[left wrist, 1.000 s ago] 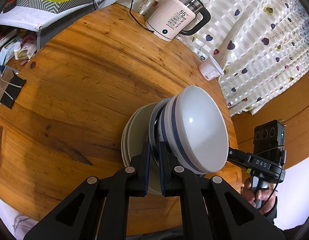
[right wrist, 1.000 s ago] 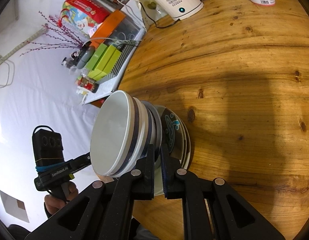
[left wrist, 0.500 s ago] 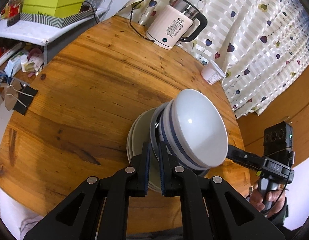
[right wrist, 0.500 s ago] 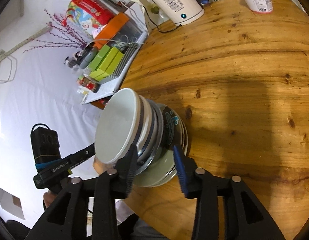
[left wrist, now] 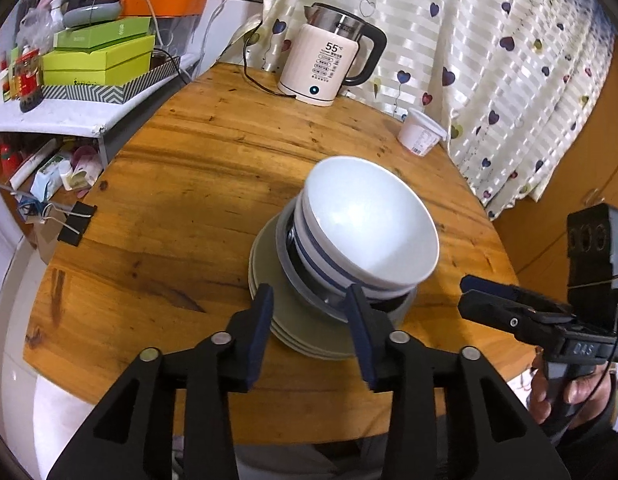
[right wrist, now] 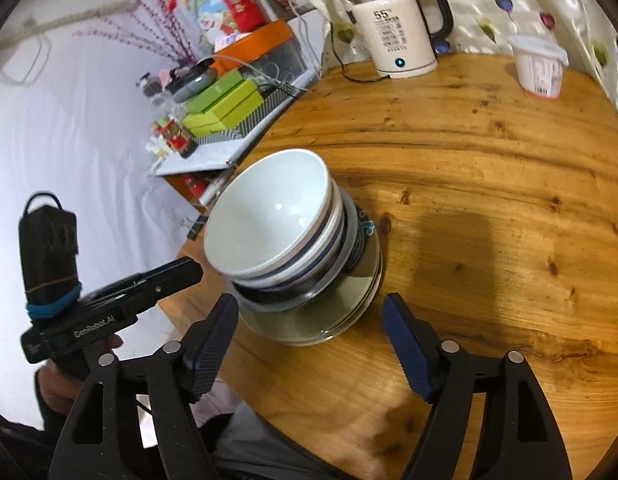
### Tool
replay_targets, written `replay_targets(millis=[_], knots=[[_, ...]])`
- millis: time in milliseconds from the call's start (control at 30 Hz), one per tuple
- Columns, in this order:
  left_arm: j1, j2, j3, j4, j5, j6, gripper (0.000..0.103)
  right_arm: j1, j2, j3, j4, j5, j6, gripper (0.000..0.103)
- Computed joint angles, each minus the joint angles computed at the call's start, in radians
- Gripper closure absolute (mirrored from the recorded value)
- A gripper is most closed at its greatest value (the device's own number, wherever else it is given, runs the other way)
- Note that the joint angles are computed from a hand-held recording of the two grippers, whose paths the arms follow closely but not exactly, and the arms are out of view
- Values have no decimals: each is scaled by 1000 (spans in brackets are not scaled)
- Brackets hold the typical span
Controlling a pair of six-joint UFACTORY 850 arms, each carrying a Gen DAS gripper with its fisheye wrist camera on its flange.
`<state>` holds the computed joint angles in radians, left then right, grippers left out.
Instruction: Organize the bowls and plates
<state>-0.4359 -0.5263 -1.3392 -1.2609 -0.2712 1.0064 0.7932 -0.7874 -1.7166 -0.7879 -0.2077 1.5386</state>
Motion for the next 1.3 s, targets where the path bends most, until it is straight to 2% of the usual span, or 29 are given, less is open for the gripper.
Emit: replay_targets(millis=[67,400,567,767,967,1300], knots=[[-10,5,6,52,24,-43,60,8,-4,-9,0,-25,-15,20],[-56,26,30,274,136,-226,57,34,-15,-30,-21,-91,-29,20],[-70,18,23,497,157,-433,56,38,-26,-45,-2,-109,-64,19],[-83,9,15,881,180,-803,56,41,-36,-61,10,-126,-94,19],[-87,-2,10,1159,183,-1077,56,48,-51,-84,-6,-154,-106,19],[-95,-12,4,1471,168,-1383,56,53,-72,-111,-24,-179,-132,18]])
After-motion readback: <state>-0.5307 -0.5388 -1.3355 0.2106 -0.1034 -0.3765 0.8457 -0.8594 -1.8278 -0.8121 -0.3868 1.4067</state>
